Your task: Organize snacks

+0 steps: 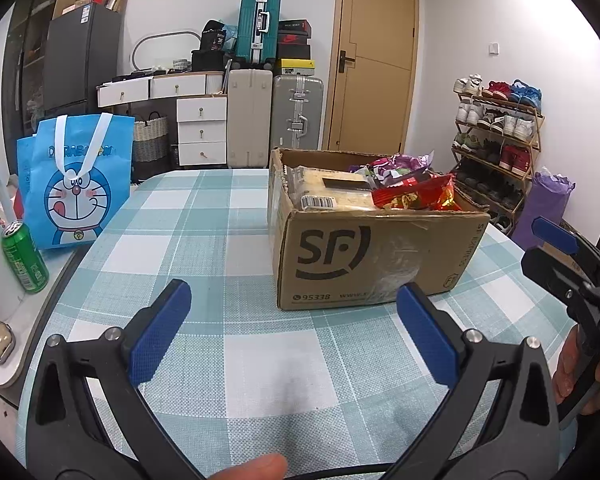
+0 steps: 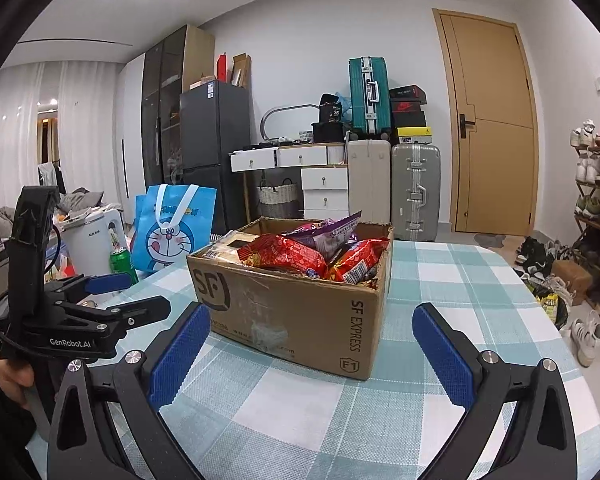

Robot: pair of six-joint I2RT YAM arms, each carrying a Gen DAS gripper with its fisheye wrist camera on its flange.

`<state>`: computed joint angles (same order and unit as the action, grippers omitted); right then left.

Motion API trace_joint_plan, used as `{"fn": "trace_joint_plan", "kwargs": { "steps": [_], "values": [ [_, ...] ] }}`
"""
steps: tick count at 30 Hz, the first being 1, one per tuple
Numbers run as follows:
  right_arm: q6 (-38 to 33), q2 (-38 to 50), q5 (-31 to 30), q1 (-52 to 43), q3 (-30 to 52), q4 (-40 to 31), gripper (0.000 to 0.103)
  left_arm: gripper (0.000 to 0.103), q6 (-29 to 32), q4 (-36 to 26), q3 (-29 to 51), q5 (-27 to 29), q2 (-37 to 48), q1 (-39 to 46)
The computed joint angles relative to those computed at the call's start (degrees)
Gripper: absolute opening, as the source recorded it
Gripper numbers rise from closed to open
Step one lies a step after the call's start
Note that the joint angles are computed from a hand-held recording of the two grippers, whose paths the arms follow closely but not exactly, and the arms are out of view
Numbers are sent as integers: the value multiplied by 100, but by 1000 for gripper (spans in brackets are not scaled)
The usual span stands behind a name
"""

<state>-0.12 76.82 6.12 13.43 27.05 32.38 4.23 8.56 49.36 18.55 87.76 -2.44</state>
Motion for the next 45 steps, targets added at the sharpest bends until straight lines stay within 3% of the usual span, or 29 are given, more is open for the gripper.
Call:
{"fn": "trace_joint_plan", "kwargs": {
  "steps": [45],
  "values": [
    [82,44,3,4,15,10,103,103,-2,33,-28,-11,-27,-2]
  ]
}}
